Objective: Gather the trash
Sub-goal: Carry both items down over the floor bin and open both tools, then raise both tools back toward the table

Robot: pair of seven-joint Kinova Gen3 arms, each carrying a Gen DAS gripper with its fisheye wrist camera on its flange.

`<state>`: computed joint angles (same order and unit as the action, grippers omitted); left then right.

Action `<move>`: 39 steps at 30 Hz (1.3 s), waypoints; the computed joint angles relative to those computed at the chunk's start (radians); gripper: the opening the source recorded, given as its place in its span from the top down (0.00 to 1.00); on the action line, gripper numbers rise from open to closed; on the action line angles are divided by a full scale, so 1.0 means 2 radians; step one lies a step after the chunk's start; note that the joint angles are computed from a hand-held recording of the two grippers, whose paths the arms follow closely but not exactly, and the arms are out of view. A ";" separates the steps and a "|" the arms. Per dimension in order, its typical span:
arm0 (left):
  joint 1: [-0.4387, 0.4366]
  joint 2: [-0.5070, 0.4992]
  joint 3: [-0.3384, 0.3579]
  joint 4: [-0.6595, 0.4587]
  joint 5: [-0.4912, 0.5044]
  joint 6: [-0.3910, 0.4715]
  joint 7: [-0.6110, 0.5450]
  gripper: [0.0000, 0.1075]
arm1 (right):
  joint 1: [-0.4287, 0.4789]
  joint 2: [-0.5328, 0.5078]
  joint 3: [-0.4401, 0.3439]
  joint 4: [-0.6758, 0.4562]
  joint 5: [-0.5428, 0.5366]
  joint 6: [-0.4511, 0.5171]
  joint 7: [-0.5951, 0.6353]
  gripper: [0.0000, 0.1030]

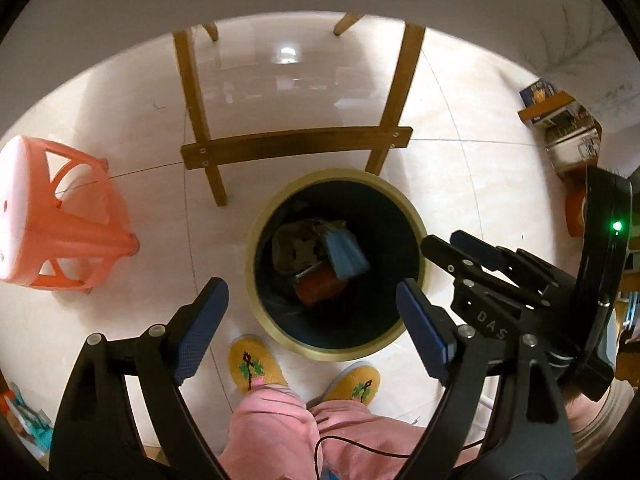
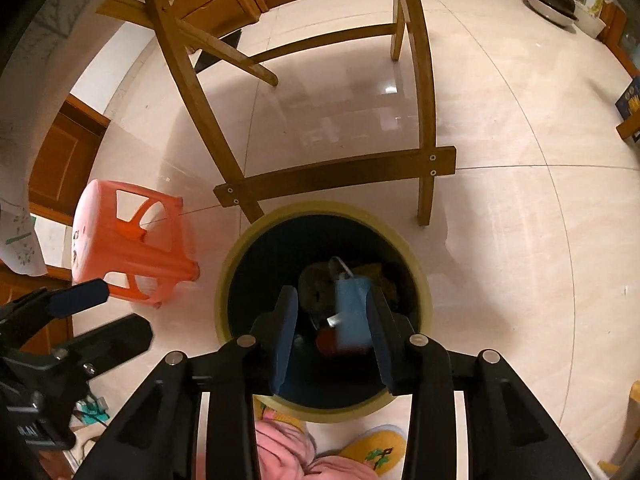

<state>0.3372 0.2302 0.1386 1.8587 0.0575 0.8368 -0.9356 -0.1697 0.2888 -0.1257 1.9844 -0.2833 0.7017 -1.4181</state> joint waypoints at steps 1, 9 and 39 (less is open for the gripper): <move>-0.002 -0.005 0.000 0.002 -0.001 0.003 0.000 0.22 | -0.006 -0.004 0.004 0.001 0.003 -0.001 -0.005 0.65; 0.124 -0.057 -0.122 -0.033 -0.012 0.069 0.026 0.22 | 0.057 -0.053 -0.077 -0.049 0.038 0.090 -0.060 0.65; -0.033 -0.036 0.102 -0.652 -0.129 0.507 -0.059 0.22 | -0.111 -0.107 0.079 -0.618 0.073 0.565 -0.164 0.50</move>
